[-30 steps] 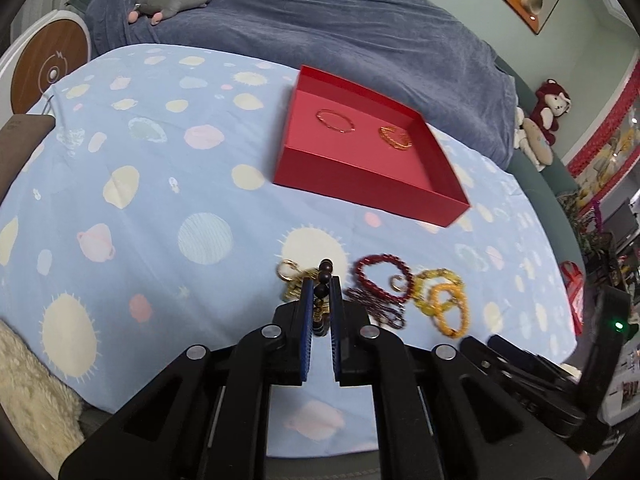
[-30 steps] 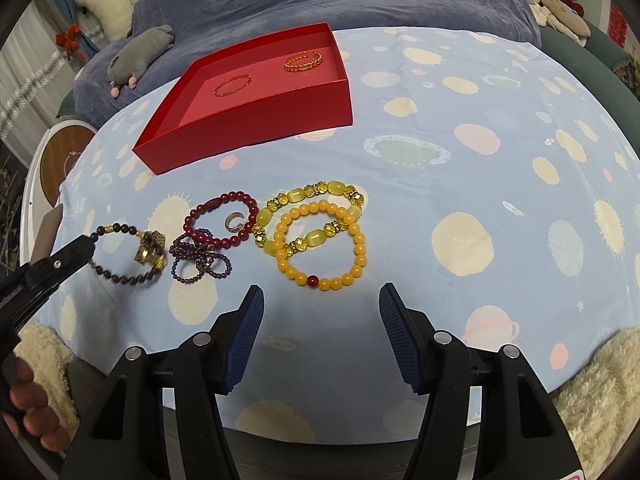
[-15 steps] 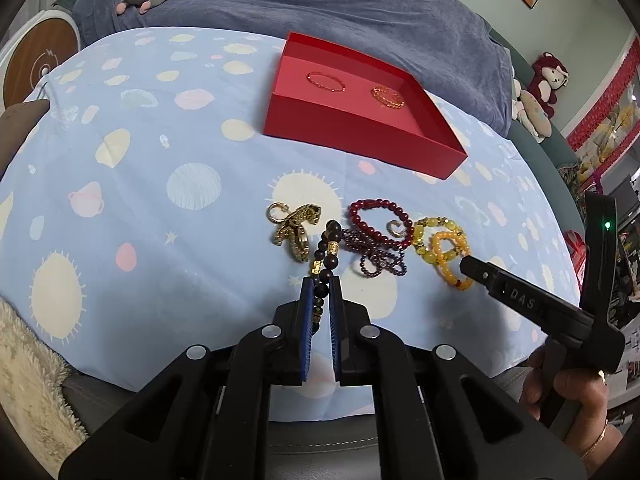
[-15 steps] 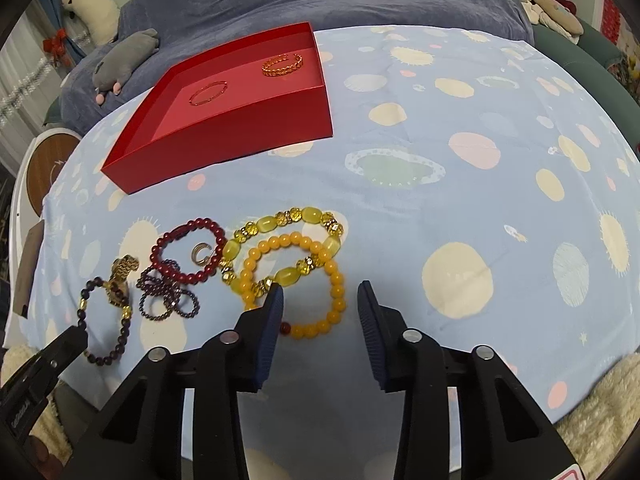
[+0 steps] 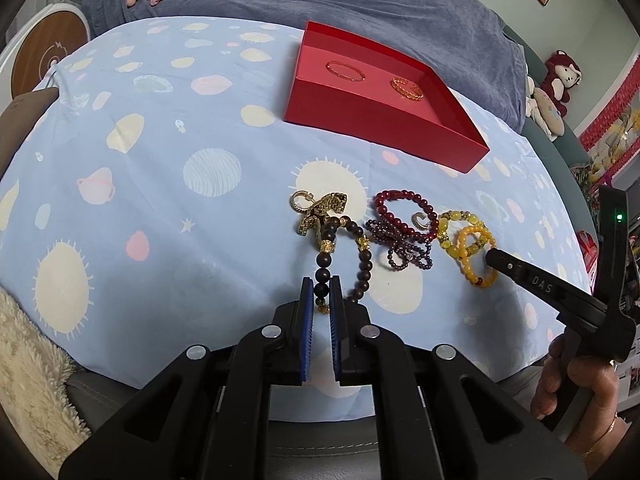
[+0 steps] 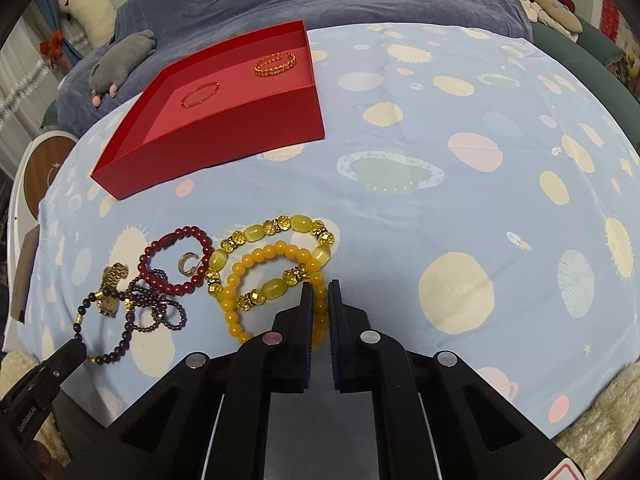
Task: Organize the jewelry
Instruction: 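Lift both bead bracelets into the red box and open both tools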
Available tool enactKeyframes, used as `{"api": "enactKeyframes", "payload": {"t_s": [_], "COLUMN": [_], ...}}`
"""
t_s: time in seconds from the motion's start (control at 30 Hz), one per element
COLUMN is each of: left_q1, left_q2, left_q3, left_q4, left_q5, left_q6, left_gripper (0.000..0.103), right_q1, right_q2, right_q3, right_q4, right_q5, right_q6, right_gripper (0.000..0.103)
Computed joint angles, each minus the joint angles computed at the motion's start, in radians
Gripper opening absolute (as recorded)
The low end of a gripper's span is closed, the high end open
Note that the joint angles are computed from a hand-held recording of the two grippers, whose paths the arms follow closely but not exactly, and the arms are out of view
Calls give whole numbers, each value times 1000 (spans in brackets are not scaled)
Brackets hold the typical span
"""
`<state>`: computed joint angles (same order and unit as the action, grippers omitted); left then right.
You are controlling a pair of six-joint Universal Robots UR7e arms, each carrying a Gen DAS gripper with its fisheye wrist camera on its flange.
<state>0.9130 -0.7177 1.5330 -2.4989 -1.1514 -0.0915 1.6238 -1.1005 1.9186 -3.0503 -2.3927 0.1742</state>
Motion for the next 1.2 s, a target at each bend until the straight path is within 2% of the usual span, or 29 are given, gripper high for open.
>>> {"api": "enactKeyframes", "payload": {"t_s": [0.4,0.7,0.97,1.2], "left_q1": [-31,-60,-57,-36], "left_q2": [-25,4,156,362], "left_q3": [-15,-112,-376,-716], "left_q4": [-9,-2,22,142], "left_q5": [-71,-145,-162,-135], "left_q6": [24,59,105,149], "left_gripper": [7,7,7,7], "right_q1": [55,84,66,39], "right_q2": [-75,-84,-24,86], "right_q3": [43,-3,-173,-384], "right_q4": [-47,-54,-21,36], "right_q5": [41,57,122,151], "right_q6": [0,-41,-134,-228], "right_gripper": [7,7,7,7]}}
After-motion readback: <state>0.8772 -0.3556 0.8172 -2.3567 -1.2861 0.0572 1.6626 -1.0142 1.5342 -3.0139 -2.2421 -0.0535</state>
